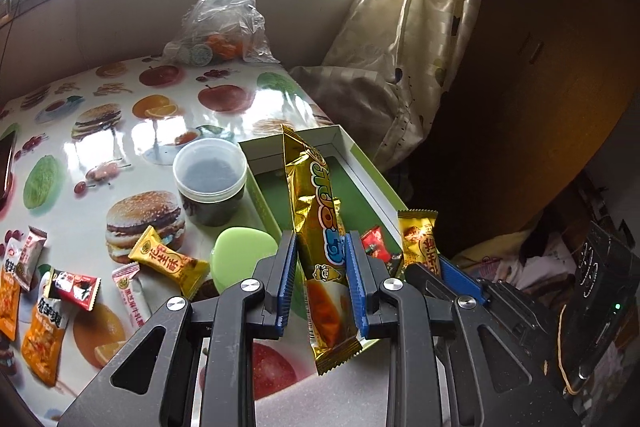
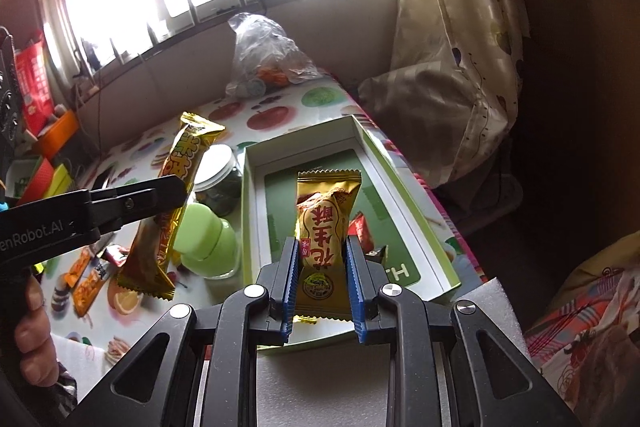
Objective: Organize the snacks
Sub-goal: 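Carry both held snacks over the green gift box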
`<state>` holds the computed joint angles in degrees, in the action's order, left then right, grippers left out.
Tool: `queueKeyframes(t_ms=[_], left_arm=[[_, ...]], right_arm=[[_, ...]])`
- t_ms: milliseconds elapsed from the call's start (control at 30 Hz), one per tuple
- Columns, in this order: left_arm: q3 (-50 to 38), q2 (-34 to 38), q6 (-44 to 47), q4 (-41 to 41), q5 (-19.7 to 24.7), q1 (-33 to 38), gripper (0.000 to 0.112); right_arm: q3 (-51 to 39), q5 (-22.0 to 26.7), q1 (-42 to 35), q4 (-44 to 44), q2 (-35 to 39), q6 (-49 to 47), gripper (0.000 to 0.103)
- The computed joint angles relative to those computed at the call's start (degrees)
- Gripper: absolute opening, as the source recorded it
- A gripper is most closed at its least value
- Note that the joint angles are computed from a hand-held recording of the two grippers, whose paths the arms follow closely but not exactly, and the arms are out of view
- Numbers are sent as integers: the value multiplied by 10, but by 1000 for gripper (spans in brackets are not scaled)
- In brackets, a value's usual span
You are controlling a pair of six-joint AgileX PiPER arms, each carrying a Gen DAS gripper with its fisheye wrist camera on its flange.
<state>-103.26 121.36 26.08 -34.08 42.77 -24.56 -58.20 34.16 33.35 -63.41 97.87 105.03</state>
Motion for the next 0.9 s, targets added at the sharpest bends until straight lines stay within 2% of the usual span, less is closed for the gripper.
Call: queueKeyframes(t_ms=[333,900], left_arm=[[-84,65,-58,41,43,-32,26],[-145,124,-121,112,68,-60,26]], right_arm=[[18,-39,-45,16,16,-25,21],[15,-73,-81,25,46,-72,22]])
